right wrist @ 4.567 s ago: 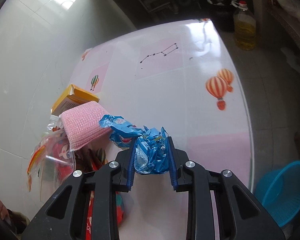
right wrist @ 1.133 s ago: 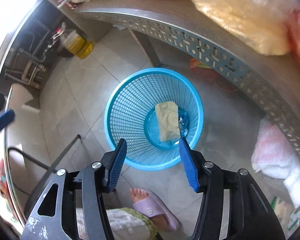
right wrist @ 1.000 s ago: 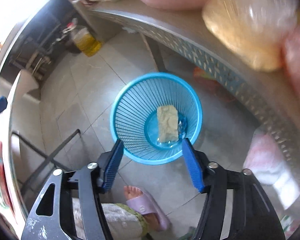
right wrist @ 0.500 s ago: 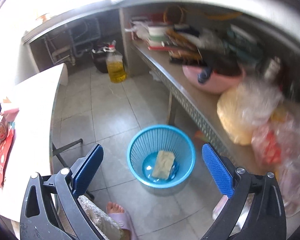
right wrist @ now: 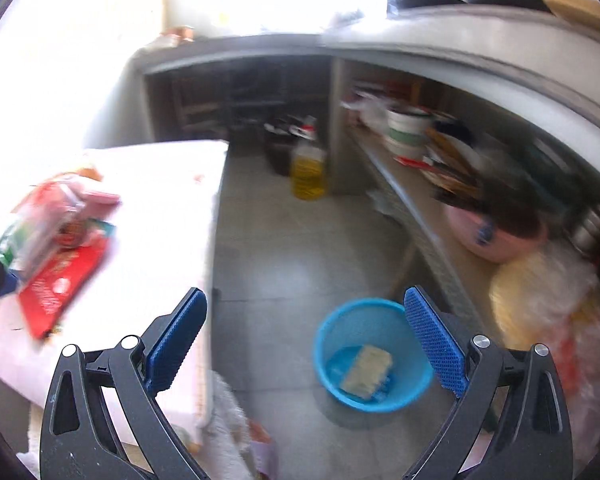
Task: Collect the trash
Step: 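Move both tools back toward the table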
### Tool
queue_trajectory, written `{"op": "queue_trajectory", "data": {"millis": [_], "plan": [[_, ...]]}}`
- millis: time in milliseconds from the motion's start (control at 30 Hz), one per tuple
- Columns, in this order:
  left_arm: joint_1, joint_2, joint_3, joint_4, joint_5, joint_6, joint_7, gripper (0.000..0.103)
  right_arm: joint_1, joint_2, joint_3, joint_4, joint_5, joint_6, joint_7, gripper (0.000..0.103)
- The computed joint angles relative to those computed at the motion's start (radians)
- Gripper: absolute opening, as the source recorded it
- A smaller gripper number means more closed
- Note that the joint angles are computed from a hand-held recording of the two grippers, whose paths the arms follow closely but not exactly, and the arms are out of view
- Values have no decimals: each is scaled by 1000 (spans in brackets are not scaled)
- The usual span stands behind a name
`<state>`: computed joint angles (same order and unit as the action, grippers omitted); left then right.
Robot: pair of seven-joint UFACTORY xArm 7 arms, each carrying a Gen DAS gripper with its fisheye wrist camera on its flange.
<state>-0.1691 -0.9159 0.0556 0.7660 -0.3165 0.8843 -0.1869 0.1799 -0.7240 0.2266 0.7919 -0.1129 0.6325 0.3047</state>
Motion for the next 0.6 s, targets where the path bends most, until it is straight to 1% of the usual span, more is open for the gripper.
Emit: {"op": "queue_trajectory", "data": {"millis": [67,200,333,400,500,600], "plan": [[28,-44,20,-23,12,10,-6,97,31,26,-7,19,19,-31,-21,95],[70,-97,62,-45,37,4,15,97,81,91,-11,71,57,-64,-52,95],[105,-116,109,-41,49,-8,39,97,148,166,-37,144,129,-52,-102,95],[117,-113,130,-33,56,-21,63,97,165,192,-31,170,155,-51,-102,95],[145,-85,137,0,94,-39,108,97,194,227,-26,205,195,-38,-105,95],[194,-52,128,24,148,-59,143,97,208,252,-25,227,217,-32,-107,95]]}}
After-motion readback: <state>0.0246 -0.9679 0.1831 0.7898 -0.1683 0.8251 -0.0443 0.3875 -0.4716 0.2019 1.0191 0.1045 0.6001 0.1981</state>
